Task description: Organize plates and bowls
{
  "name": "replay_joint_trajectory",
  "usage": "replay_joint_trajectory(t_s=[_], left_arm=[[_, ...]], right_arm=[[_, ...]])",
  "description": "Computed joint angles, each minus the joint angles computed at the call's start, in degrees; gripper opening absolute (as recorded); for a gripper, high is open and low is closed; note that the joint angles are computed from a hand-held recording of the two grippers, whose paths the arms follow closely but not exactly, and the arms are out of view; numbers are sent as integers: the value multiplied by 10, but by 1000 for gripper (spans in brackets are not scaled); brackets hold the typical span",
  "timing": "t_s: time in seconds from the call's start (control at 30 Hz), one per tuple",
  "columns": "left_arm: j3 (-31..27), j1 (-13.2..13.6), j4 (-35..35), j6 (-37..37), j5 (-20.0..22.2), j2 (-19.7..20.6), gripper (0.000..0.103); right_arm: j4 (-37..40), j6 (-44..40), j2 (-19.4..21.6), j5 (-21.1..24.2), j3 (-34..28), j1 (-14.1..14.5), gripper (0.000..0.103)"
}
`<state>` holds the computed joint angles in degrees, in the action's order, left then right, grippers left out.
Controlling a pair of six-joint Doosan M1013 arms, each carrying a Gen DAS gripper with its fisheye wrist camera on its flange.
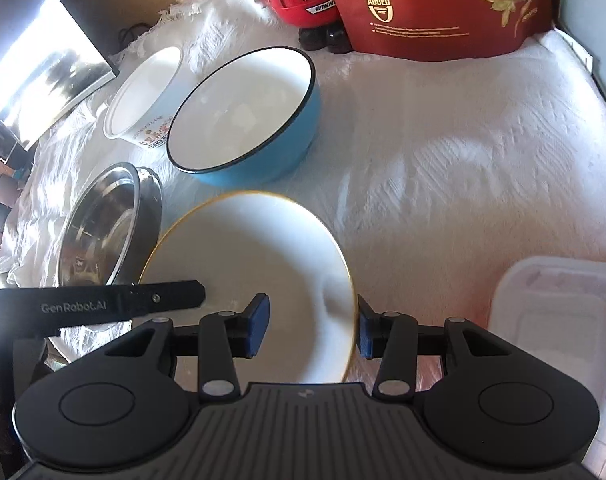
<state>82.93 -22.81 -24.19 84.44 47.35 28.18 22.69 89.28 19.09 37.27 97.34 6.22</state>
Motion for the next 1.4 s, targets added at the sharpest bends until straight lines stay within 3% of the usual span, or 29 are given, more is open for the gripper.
replay_joint_trajectory(t_s=[0.47,0.83,0.97,1.07,1.13,1.27,1.33,1.4], left_arm=[[-25,-3,9,26,-21,16,27],[-34,6,-31,77,13,23,27],[-26,14,-44,102,19,15,28],[-11,23,-68,142,7,-1,28],[-3,31,-93,174,-2,-11,28],[30,48,-154,265,-63,-36,28],[33,61,-198,304,-53,-37,27],[39,71,-226,332,-52,-40,20]], right_arm=[[-11,20,7,-8,-7,-1,45],[-55,67,9,-13,-9,8,46],[-148,150,4,-31,-4,25,46],[-252,257,-3,-44,0,42,46],[-324,332,-5,-36,-2,55,47],[-406,422,-12,-31,-4,73,49],[-467,482,-13,-16,-9,86,49],[-520,528,-16,-7,-11,101,50]])
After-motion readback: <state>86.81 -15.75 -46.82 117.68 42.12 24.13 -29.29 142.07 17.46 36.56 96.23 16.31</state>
